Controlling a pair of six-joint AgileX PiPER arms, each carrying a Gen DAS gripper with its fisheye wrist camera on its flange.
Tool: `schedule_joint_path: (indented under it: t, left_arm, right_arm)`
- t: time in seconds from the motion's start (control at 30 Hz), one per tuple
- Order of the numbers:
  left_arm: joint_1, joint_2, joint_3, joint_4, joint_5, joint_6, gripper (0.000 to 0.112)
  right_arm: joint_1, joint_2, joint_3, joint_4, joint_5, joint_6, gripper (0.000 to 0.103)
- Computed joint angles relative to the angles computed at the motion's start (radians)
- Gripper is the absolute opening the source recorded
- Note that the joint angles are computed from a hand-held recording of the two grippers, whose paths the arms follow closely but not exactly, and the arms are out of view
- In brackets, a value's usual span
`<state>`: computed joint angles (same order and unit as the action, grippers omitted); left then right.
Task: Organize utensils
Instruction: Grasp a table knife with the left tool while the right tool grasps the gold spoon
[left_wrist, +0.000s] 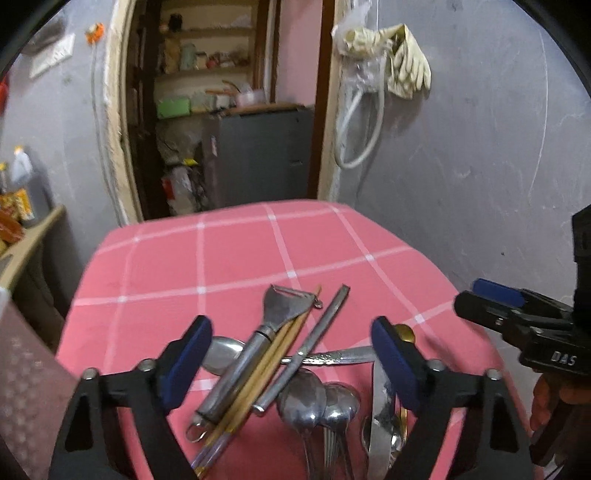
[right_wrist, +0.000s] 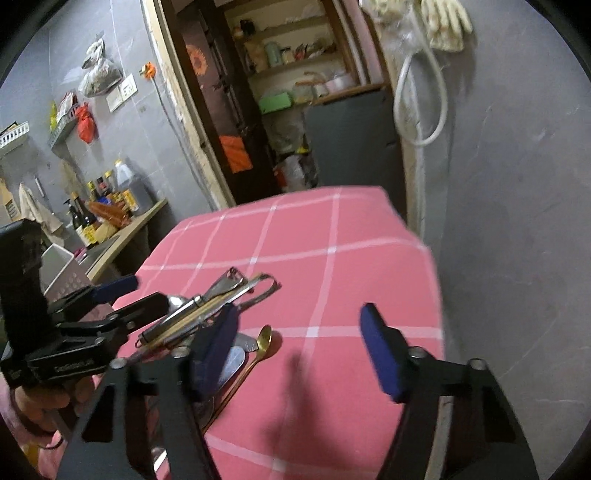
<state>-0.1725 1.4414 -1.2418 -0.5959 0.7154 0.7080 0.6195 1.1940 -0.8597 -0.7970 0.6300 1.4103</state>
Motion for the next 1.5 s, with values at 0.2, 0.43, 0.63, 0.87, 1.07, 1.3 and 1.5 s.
schedule_joint_path:
  t: [0.2,0.43,0.63,0.87,1.07,1.3,1.5]
  left_arm:
    - [-0.003,0.125,-0.093,-0.023,0.103,0.023,0.052]
    - [-0.049,0.234,-0.210,0.070,0.185,-0.005,0.032]
    - [-0.064,0.294,-0.296,0.103,0.245,-0.015,0.025]
    - [-0.077,0.353,-0.376,0.108,0.308,-0.015,0.020]
    - [-0.085,0.373,-0.395,0.136,0.339,-0.027,0.020]
    - [-0.081,0.425,-0.493,0.140,0.429,-0.056,0.020]
    - [-0.093,0.437,-0.540,0.174,0.465,-0.097,0.010]
  right_arm:
    - [-0.065,0.060,0.040,0.069,-0.149,-0.052,0.033]
    - [-0.148,0.088,0.043,0.308,-0.239,-0.277,0.024]
    - [-0.192,0.120,0.014,0.527,-0.269,-0.519,0.022]
    - [-0.196,0.116,0.032,0.587,-0.303,-0.570,0.018]
    - [-0.213,0.124,0.025,0.779,-0.306,-0.781,0.018]
    - [-0.238,0.148,0.001,0.924,-0.276,-0.920,0.009]
    - [-0.222,0.133,-0.008,0.866,-0.245,-0.835,0.003]
